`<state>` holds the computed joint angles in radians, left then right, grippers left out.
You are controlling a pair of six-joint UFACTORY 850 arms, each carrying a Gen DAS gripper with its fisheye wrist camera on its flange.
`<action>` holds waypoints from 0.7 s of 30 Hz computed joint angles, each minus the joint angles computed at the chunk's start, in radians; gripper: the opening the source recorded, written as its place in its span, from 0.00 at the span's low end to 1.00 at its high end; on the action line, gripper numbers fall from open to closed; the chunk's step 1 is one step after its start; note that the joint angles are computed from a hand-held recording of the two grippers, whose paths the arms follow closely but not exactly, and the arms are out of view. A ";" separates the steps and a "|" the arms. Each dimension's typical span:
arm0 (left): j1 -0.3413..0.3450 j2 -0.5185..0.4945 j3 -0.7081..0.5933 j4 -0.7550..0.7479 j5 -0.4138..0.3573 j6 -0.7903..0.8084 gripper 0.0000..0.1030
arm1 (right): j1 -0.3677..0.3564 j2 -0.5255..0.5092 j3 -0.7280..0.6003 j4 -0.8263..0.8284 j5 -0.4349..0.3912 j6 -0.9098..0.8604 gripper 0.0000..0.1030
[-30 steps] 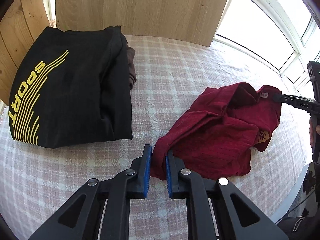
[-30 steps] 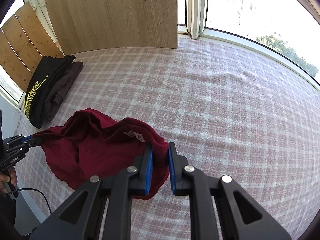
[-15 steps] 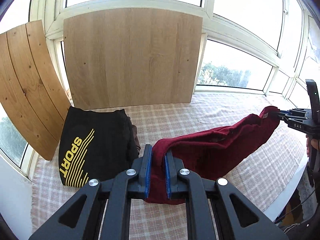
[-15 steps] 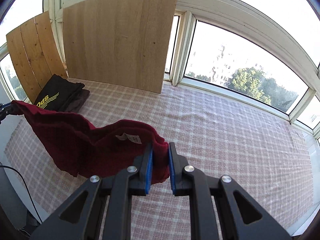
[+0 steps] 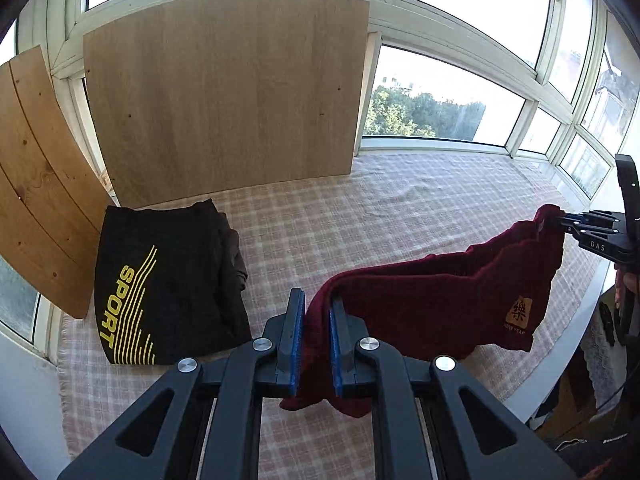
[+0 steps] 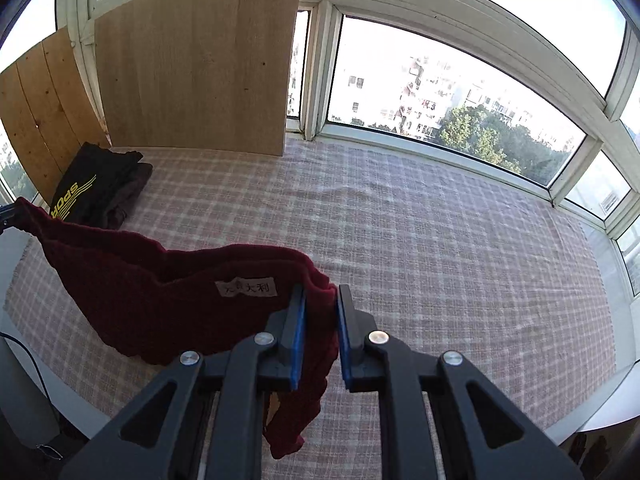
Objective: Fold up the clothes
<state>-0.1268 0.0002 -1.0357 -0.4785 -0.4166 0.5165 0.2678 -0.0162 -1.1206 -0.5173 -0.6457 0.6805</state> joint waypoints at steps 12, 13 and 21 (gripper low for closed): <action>-0.056 -0.592 -0.447 0.433 -0.056 -0.452 0.15 | -0.125 -0.554 -0.347 -0.030 -0.049 -0.120 0.34; -0.054 -0.600 -0.458 0.440 -0.057 -0.459 0.18 | -0.122 -0.569 -0.355 -0.075 -0.055 -0.100 0.34; -0.020 -0.481 -0.339 0.293 -0.054 -0.263 0.36 | -0.140 -0.459 -0.226 -0.017 0.013 -0.165 0.45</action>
<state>-0.1465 -0.4811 -1.3744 -0.1851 -0.4709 0.2531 0.1275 -0.4751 -1.3471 -0.5341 -0.6324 0.5155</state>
